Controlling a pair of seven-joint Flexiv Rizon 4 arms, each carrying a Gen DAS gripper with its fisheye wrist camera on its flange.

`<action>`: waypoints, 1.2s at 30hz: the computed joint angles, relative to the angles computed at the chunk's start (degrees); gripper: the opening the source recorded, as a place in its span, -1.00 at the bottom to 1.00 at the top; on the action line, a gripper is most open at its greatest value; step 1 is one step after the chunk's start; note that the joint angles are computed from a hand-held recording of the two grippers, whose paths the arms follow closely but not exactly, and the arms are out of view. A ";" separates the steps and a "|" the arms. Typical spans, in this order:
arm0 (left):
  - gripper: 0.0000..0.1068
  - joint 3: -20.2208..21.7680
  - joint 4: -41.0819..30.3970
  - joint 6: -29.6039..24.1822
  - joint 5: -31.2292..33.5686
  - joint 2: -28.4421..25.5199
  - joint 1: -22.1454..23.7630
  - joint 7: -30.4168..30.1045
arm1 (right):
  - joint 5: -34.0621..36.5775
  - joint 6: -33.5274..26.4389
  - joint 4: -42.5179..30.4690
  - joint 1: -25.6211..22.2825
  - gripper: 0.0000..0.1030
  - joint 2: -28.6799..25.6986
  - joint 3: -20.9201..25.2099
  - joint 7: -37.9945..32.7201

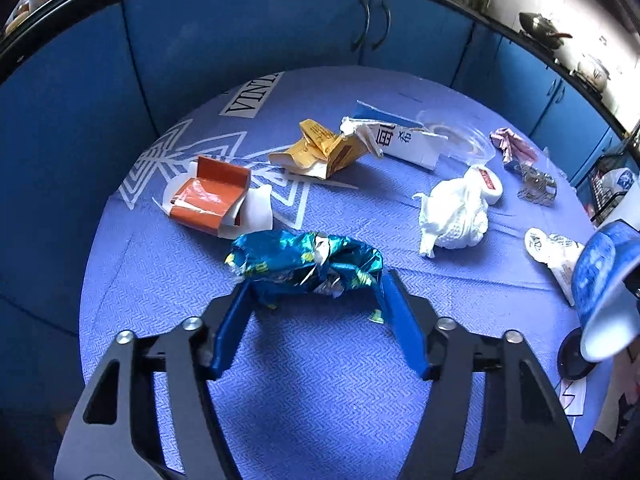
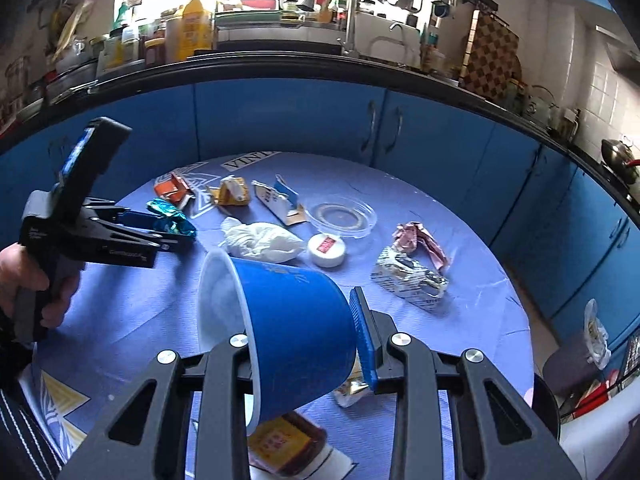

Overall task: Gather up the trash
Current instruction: 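Carry the cup and foil wrapper over the black bin with both grippers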

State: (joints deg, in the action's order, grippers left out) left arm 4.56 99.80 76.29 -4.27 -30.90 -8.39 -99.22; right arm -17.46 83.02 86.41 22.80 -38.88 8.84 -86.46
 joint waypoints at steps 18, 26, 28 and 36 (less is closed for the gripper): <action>0.10 -5.54 -2.02 7.95 -2.80 1.29 -1.00 11.48 | -4.66 4.35 4.34 3.69 -0.41 3.14 -13.14 12.86; 0.11 -6.63 -9.99 5.68 -2.60 -2.89 -4.67 16.13 | -6.91 7.39 8.24 3.65 -0.41 5.10 -18.11 17.71; 0.11 -7.19 -12.85 4.64 -2.59 -4.32 -5.54 17.32 | -7.34 7.95 9.09 4.18 -0.41 5.41 -20.26 19.09; 0.12 -8.51 -24.89 -0.18 -2.77 -10.17 -9.19 21.01 | -7.34 9.00 10.83 4.10 -0.41 5.57 -26.21 23.97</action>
